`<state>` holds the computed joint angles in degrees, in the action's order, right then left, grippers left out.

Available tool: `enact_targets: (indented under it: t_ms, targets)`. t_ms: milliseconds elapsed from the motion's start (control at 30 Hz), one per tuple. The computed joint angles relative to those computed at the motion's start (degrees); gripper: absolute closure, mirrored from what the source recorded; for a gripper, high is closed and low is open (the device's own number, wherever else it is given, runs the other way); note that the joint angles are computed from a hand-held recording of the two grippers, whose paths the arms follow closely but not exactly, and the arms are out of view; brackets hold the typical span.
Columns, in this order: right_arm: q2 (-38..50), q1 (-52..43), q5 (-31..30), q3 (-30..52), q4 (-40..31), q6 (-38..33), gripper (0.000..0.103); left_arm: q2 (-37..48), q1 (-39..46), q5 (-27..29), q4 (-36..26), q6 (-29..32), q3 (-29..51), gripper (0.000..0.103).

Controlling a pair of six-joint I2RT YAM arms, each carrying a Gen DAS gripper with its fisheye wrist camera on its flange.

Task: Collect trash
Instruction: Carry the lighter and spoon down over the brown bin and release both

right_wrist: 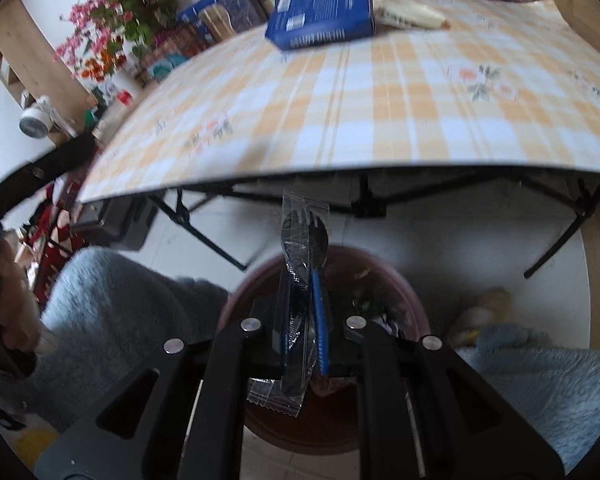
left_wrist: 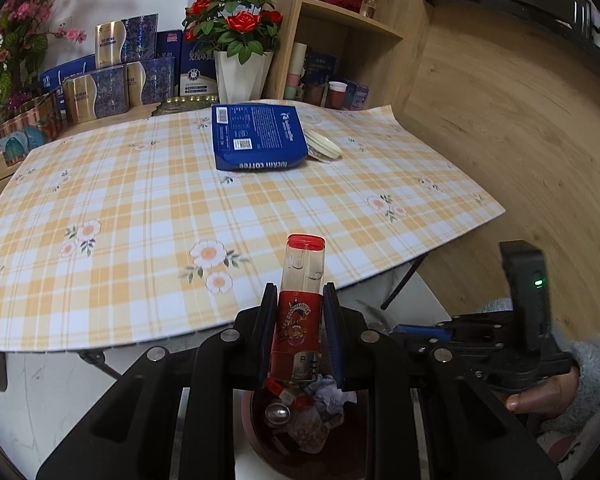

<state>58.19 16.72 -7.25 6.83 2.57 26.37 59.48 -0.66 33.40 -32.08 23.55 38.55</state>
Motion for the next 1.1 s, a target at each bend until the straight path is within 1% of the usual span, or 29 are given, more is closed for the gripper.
enact_targets:
  t_ms: [33, 133, 233, 333, 400, 433, 467, 500, 567, 667, 733, 800, 833, 867, 967, 1100]
  targets:
    - [1.14, 0.27, -0.07, -0.14, 0.63, 0.34, 0.089, -0.39, 0.19, 0.06, -0.32, 0.3, -0.31, 0.08]
    - [7.87, -1.58, -3.74, 0.85, 2.88, -0.09, 0.089, -1.85, 0.48, -0.16, -1.01, 1.18, -1.48, 0.08]
    - [13.52, -0.96, -4.0, 1.84, 3.96, 0.28, 0.088, -2.27, 0.55, -0.07, -1.25, 1.39, -1.96, 0.08]
    - [16.3, -1.41, -4.94, 1.99, 5.31, 0.55, 0.088, -2.16, 0.8, 0.11, -1.28, 1.46, -2.18, 0.08]
    - [16.71, -2.18, -5.57, 1.67, 5.67, 0.66, 0.085, -1.99, 0.81, 0.12, -1.23, 1.55, -2.36, 0.08]
    - [17.0, -2.49, -5.58, 1.66, 5.76, 0.8, 0.081, -1.89, 0.73, 0.0, -1.08, 1.59, -2.59, 0.08]
    - [17.16, -2.84, -5.67, 1.51, 6.03, 0.93, 0.073, -1.68, 0.69, 0.01, -0.88, 1.56, -2.88, 0.08]
    - [16.96, -3.21, -5.71, 1.19, 6.31, 1.11, 0.068, -1.55, 0.75, 0.25, -0.79, 1.51, -3.12, 0.08]
    - [16.78, -3.86, -5.62, 1.13, 6.64, 1.06, 0.047, -1.11, 0.77, 0.71, -0.32, 1.3, -3.86, 0.08]
    - [16.4, -3.4, -3.9, 0.94, 7.59, 2.31, 0.029, -0.39, 0.63, 0.42, 0.9, 0.99, -5.48, 0.08]
    - [15.14, -4.22, -3.24, 0.21, 7.78, 3.06, 0.023, -0.03, 0.54, 0.29, 1.72, 0.75, -6.36, 0.08]
    - [13.19, -5.89, -2.99, -0.72, 7.85, 3.59, 0.02, 0.82, 0.37, 0.4, 2.54, 0.11, -7.01, 0.08]
    - [12.09, -6.58, -2.61, -1.07, 7.54, 3.93, 0.014, 1.23, 0.25, 0.55, 2.92, -0.2, -7.28, 0.08]
    - [10.46, -7.37, -1.56, -1.65, 7.1, 4.65, 0.011, 1.77, -0.15, 0.43, 3.56, -0.67, -7.71, 0.08]
    - [8.79, -9.8, -0.2, -2.8, 7.24, 5.85, 0.008, 3.04, -1.77, -0.98, 5.07, -1.32, -8.61, 0.08]
    - [9.07, -12.92, -0.64, -3.62, 7.95, 6.32, 0.008, 7.34, -3.9, -3.38, 6.93, -1.91, -9.28, 0.08]
